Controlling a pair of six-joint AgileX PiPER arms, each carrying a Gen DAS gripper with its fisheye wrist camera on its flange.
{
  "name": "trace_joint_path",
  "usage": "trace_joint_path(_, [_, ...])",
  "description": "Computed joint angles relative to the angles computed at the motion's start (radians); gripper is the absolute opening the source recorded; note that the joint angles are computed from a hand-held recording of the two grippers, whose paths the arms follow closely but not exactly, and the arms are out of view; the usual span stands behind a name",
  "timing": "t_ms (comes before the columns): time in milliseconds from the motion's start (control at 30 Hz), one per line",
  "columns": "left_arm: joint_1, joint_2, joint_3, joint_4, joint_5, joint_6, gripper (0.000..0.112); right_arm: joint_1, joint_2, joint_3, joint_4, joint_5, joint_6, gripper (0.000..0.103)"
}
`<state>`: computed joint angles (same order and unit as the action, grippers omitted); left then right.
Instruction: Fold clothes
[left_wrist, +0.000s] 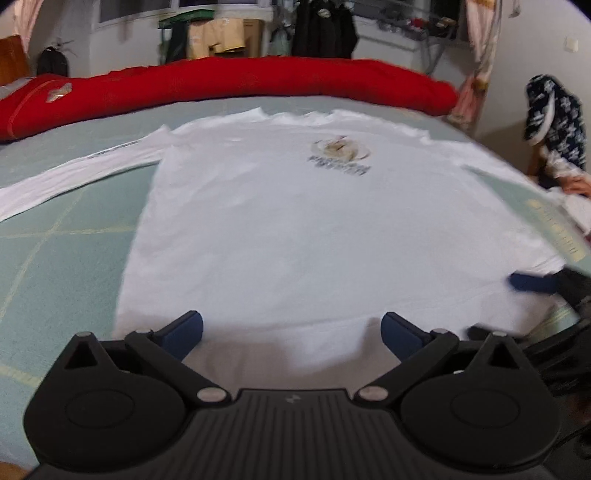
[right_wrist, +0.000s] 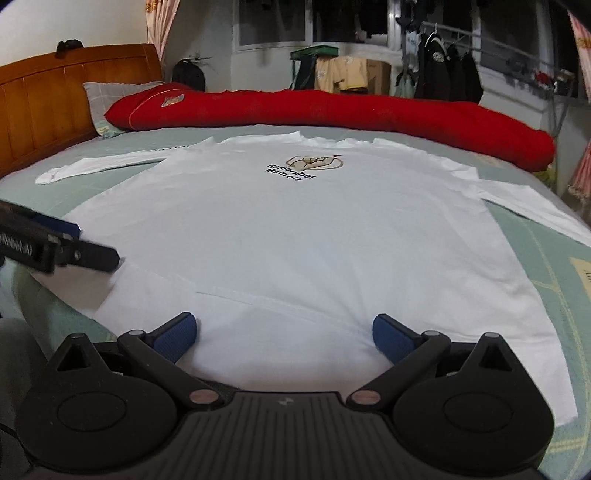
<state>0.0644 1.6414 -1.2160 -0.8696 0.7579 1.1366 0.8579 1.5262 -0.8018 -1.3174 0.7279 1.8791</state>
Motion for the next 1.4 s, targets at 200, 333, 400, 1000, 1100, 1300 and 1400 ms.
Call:
trace_joint_path(200, [-0.051, 0.048, -0.086, 0.074, -0.028, -0.1, 0.102, -0.071, -0.065, -0.04, 0.054, 0.007, -0.076, 0.103])
trace_joint_path(333, [-0.055, 0.064, -0.048, 0.069, -0.061, -0.1, 0.102, -0.166, -0.105, 0.001, 0.139, -0.042, -0.092, 0.103])
trace_joint_path(400, [-0.06, 0.04, 0.006, 0.028, -0.106, -0.056, 0.102, -0.198, -0.127, 0.055, 0.132, -0.09, -0.054, 0.103])
trace_joint_path(1000, [-0.225, 0.21, -0.421, 0.312, 0.027, -0.369, 0.102, -0.764, -0.229, -0.086, 1.107, -0.339, -1.362, 0.103])
trace_joint_path(1100, [-0.237, 0.284, -0.547, 0.311, 0.084, -0.405, 0.102, -0.916, -0.157, -0.18, 1.357, -0.364, -1.662, 0.103])
trace_joint_path(1300, [-0.26, 0.398, -0.722, 0.32, 0.125, -0.454, 0.102, -1.279, 0.124, -0.5, 1.928, -0.213, -2.253, 0.103])
trace_joint_path(1400, [-0.274, 0.43, -0.756, 0.341, 0.116, -0.467, 0.102, -1.417, 0.276, -0.628, 2.146, -0.13, -2.393, 0.103])
